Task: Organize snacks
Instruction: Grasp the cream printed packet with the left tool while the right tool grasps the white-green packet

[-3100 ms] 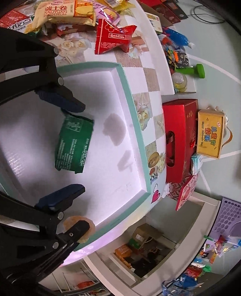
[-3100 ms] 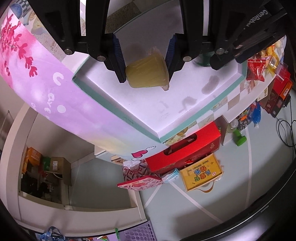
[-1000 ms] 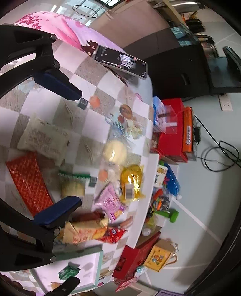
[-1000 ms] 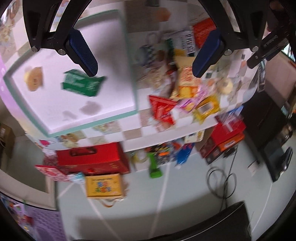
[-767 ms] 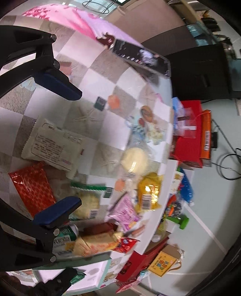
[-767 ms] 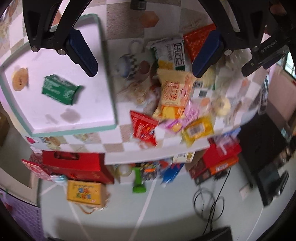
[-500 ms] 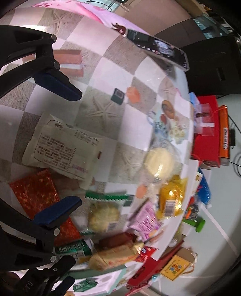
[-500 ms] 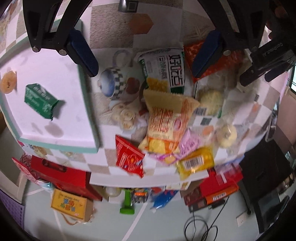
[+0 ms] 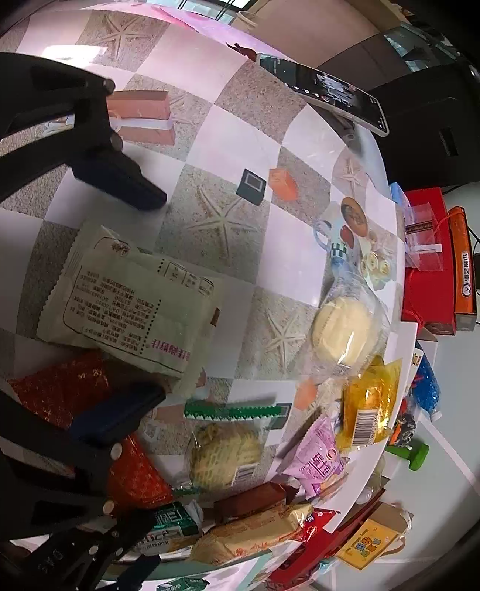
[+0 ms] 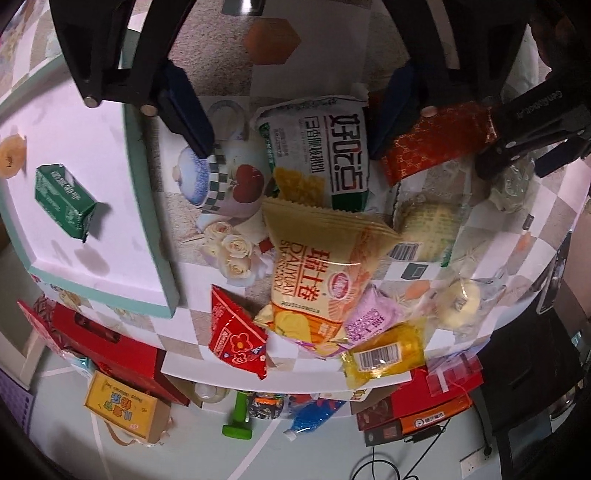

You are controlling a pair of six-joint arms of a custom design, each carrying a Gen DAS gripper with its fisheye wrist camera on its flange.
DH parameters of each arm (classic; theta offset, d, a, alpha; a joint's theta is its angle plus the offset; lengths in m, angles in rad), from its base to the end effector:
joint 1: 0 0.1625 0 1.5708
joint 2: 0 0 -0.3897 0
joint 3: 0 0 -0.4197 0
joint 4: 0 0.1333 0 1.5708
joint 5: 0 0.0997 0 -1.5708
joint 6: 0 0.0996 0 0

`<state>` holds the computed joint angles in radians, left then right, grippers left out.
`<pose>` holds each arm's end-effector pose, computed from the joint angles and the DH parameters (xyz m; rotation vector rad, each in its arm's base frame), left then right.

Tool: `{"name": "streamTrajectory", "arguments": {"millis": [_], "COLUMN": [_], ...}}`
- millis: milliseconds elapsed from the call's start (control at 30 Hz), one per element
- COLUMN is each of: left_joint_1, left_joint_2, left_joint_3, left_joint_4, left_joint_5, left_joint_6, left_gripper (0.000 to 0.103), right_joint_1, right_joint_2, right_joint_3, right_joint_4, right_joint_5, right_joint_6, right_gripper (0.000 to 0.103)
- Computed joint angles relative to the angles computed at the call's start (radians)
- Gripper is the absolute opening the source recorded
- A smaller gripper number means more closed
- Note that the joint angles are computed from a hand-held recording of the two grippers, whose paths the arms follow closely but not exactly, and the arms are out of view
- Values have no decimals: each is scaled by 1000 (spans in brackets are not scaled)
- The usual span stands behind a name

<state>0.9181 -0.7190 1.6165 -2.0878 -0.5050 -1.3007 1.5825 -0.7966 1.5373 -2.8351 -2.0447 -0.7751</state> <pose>-0.2072 -0.6341 0.0093 -0.4478 2.0919 -0.8098 0.0962 -0.7118 0.1310 0.8048 -2.3589 0.3948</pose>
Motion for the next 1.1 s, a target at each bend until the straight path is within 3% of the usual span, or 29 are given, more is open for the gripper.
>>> {"name": "streamTrajectory", "arguments": {"millis": [67, 167, 233, 1100], "left_joint_1": [-2, -7, -9, -36], "left_joint_2": [5, 6, 7, 14], "left_joint_3": [-6, -1, 1, 5], "left_joint_4": [-3, -40, -46, -143], "left_joint_5": [3, 12, 18, 33], "left_joint_6": [13, 48, 54, 150], "left_gripper": [87, 67, 55, 53], "right_joint_1": [-1, -5, -6, -18], "right_joint_2": [-1, -9, -10, -63], "right_joint_3": [0, -2, -2, -5], "right_joint_4": [4, 28, 29, 62], "right_joint_5": [10, 30, 31, 40], "right_joint_6": [-3, 14, 16, 60], "right_gripper": [76, 60, 59, 53]}}
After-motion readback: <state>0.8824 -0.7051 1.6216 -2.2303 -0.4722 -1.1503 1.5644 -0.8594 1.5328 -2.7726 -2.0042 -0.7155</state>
